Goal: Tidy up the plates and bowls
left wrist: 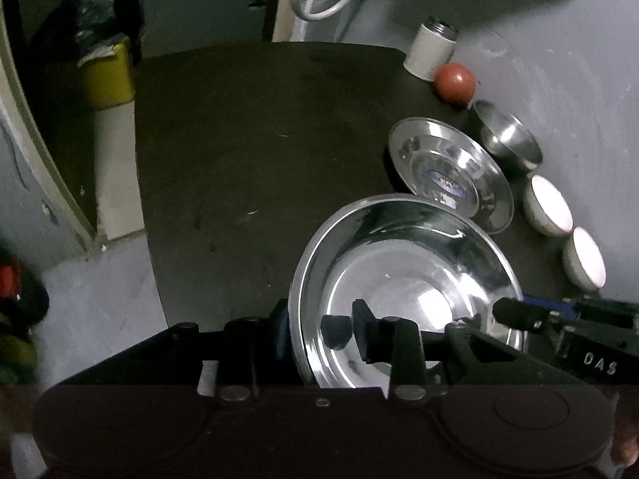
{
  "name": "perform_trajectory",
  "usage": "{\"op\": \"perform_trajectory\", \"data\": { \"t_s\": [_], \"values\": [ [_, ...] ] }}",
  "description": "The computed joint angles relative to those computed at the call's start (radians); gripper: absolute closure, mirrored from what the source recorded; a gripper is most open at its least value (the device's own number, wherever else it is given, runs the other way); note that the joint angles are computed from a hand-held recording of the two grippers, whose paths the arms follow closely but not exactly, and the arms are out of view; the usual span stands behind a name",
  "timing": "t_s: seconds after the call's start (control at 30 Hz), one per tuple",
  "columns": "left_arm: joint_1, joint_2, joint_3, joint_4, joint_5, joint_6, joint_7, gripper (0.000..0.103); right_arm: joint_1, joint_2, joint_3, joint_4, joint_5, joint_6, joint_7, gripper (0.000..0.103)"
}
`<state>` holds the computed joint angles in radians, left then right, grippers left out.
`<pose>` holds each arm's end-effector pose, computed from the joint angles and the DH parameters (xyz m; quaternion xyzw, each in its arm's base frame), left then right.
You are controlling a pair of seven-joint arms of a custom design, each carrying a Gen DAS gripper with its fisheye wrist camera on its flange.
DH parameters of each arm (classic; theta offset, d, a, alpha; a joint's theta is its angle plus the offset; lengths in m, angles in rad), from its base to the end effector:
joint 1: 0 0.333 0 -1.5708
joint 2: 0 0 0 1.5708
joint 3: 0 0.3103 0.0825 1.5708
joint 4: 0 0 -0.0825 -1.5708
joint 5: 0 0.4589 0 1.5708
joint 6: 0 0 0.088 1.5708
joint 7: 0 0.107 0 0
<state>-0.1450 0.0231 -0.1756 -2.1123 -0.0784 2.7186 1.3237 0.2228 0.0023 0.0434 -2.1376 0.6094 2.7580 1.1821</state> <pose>0.6215 -0.2029 0.4247 -0.6735 0.6805 -0.2653 0.1140 0.6275 0.1464 0.4228 -0.7130 0.6089 -0.0904 0.3358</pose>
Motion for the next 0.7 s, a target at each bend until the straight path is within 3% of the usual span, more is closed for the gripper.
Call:
{"op": "perform_trajectory", "data": {
  "t_s": [0.2,0.7],
  "values": [
    [-0.014,0.022,0.0,0.025,0.122,-0.023,-0.039,0.064,0.001,-0.001,0.0,-0.001,-0.062,-0.002,0.054,0.086],
    [-0.024,0.047,0.006,0.042,0.152,-0.045,-0.052,0.064,0.002,0.011,0.007,0.0,-0.251,0.029,0.158,0.083]
  ]
}}
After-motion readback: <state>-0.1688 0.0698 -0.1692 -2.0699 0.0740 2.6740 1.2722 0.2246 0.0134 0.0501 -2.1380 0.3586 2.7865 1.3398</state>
